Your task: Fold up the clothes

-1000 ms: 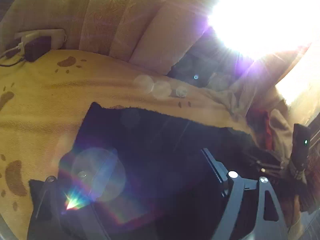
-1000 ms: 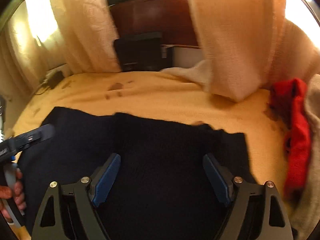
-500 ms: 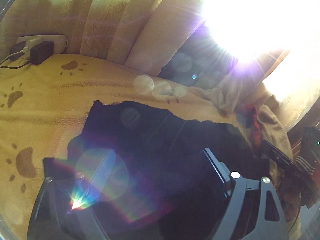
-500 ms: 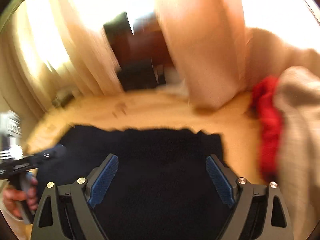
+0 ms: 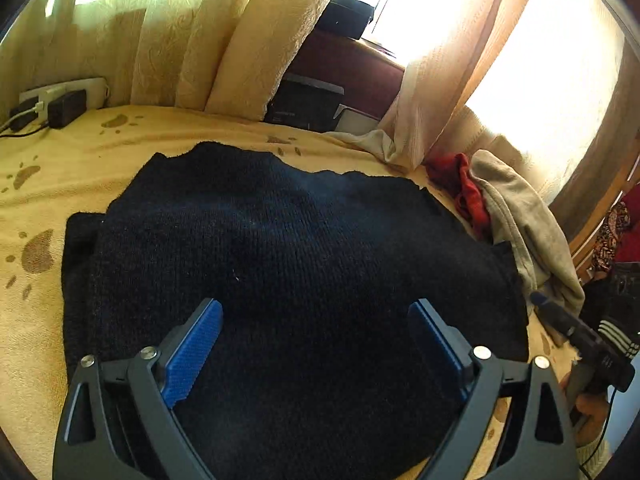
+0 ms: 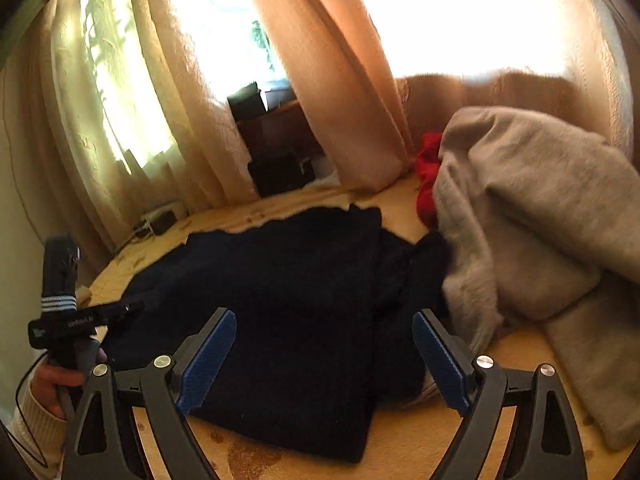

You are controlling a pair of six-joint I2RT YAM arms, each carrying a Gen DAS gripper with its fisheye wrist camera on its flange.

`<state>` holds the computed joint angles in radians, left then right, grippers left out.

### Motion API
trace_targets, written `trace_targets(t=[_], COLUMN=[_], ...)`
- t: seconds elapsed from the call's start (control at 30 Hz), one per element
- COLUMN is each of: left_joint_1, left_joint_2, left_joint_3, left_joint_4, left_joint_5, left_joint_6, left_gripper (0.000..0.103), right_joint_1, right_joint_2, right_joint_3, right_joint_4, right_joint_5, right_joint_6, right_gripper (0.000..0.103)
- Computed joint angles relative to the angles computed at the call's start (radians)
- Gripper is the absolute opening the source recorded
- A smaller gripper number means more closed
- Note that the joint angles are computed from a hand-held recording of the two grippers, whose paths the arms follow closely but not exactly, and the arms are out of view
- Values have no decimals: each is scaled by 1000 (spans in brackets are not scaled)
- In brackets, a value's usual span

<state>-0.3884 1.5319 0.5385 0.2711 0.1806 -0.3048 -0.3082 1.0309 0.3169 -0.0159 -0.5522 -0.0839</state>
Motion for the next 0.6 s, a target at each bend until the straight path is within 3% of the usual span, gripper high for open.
trace_targets(t=[0.1,0.43,0.6], left_joint_1=[-7,-78,-134], left_joint_2=[-8,-14,2], left_joint_3=[-1,25,47], left_joint_4=[-8,-92,-131], left_joint_5=[-23,-162,-261], left_joint_6=[6,22,21], left_gripper=[96,103,103], right_joint_1=[6,-40,-53], right_joint_2=[69,-87,-61], right_joint_3=[23,-16,-27], right_joint_4=[-10,-71,-3], right_joint_5=[-28,38,59], right_joint_6=[-14,-44,-1], right_gripper=[92,92,92])
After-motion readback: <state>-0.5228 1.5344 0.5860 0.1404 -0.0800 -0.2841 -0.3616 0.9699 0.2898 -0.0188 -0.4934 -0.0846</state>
